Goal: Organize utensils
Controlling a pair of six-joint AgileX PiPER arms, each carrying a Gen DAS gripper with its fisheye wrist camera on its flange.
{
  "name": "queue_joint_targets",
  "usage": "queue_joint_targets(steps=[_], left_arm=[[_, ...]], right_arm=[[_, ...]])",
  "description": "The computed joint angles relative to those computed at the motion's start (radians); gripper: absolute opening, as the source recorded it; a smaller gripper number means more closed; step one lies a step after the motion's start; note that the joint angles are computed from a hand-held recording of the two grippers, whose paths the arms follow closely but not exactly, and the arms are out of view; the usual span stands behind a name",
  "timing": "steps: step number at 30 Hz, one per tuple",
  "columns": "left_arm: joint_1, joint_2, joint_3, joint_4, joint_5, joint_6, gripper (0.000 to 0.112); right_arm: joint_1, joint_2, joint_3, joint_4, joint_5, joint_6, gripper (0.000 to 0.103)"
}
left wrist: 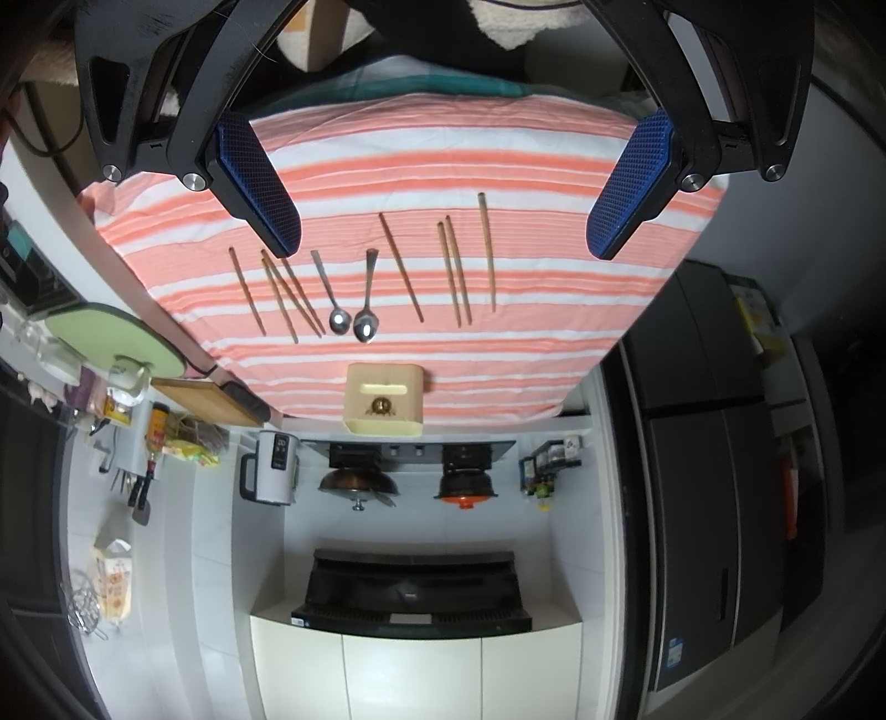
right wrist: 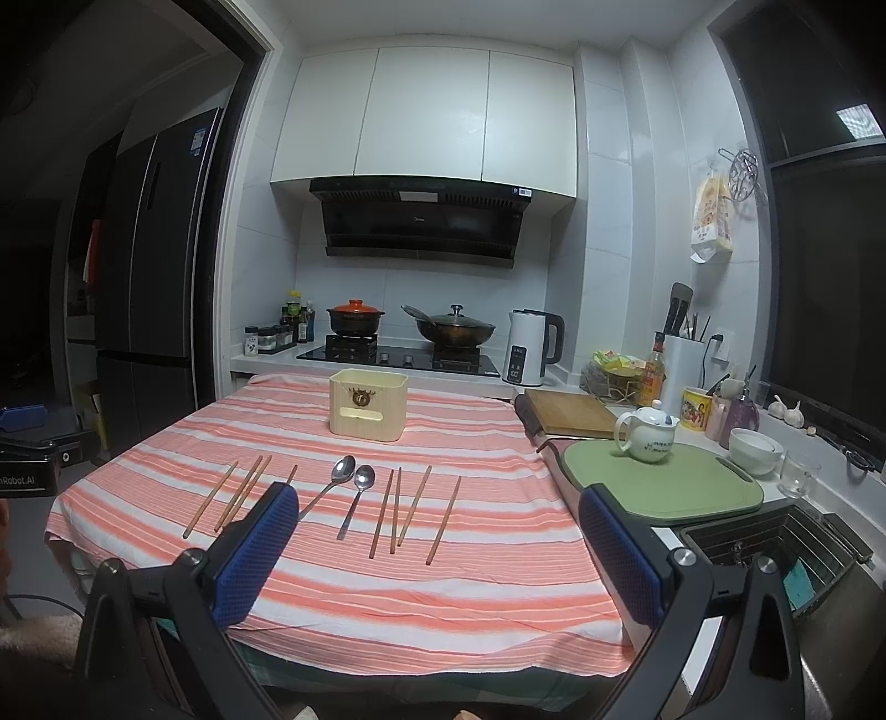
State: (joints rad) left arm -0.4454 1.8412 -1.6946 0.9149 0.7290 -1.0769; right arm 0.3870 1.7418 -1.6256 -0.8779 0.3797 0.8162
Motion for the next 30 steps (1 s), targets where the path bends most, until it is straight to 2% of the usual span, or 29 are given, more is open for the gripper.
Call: queue_joint_targets(steps=[19, 23, 27, 30], left_arm=[[0.01, 0.024, -0.032, -0.05, -0.004, 0.05, 0.103], [0.027, 0.022, -0.031, -0.113, -0.04, 0.093, 0.103], [0.03, 0.038, -0.059, -0.166, -0.022, 0.146, 0.103], [0.054, 0.035, -0.045, -0.241, -0.062, 0.196, 0.103]], right_arm=[[-0.011, 0.004, -0.009, 0.048, 0.0, -0.046, 0.103], [-0.012, 0.002, -0.006, 0.052, -0.002, -0.048, 0.103], [-0.016, 0.008, -0.01, 0.058, -0.002, -0.049, 0.103], [-0.019, 0.018, -0.018, 0.069, 0.0, -0.056, 0.103]])
